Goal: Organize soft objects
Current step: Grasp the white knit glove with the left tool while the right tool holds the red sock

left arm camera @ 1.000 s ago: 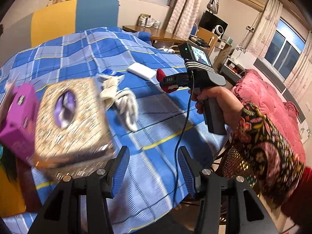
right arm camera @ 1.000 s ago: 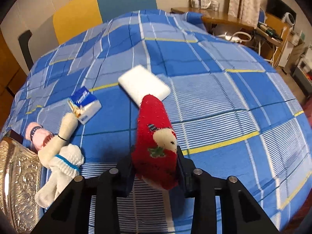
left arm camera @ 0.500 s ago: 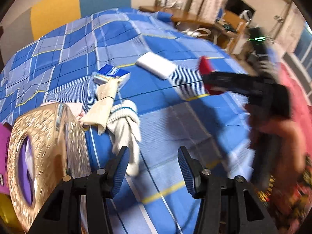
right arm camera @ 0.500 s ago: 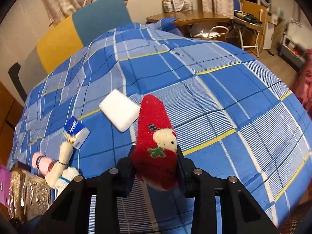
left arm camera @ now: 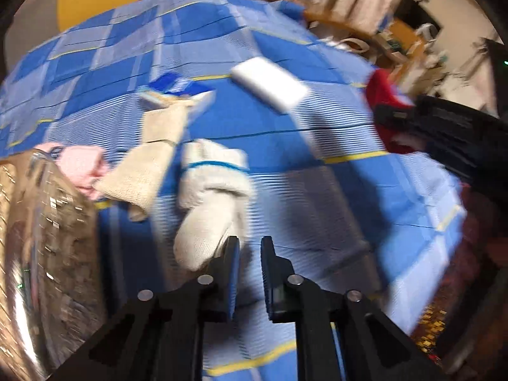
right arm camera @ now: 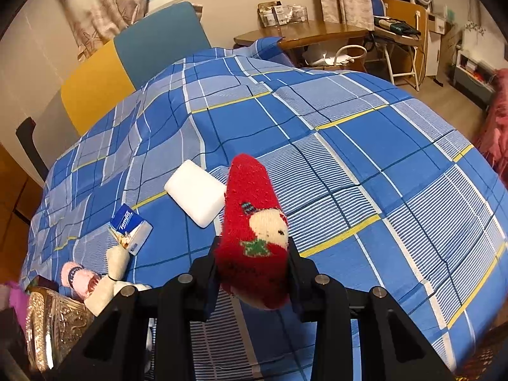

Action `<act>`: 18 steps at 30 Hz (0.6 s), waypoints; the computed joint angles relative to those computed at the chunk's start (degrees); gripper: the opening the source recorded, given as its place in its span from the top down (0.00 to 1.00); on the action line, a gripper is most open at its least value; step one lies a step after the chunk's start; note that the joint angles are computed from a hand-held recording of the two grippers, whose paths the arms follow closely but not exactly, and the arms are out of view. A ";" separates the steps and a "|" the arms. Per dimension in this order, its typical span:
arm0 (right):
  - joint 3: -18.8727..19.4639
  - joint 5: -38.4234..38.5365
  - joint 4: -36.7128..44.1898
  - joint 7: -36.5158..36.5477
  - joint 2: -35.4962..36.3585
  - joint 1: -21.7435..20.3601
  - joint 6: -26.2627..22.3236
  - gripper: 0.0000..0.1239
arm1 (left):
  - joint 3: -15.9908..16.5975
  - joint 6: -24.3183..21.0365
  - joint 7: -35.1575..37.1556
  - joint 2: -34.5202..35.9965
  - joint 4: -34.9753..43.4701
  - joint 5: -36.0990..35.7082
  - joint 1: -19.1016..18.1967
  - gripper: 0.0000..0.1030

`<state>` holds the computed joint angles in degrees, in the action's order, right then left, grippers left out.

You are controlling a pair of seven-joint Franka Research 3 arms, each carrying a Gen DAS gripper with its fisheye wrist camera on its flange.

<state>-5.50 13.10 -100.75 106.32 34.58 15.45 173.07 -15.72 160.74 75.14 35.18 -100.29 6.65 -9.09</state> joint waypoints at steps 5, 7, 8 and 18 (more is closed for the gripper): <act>-0.03 0.46 -0.74 0.41 -0.55 -0.10 0.51 0.71 | -3.78 7.03 2.13 -2.61 -6.30 -2.20 3.23 0.77; 0.13 0.64 -0.63 0.46 -0.51 -0.24 0.41 0.71 | -0.83 8.13 -1.05 -3.52 -6.87 -1.37 0.93 0.61; 0.19 0.65 -0.52 0.42 -0.45 -0.29 0.35 0.71 | 2.32 8.39 -3.66 -3.97 -6.71 0.49 -1.67 0.59; 1.10 1.39 -0.30 -0.37 -0.37 -0.91 0.62 0.71 | 11.37 -7.00 -14.40 3.80 8.82 15.27 -9.61 0.47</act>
<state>-4.40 14.49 -101.05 105.94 34.21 14.54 173.69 -4.35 153.74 60.74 38.98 -91.47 21.92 -18.70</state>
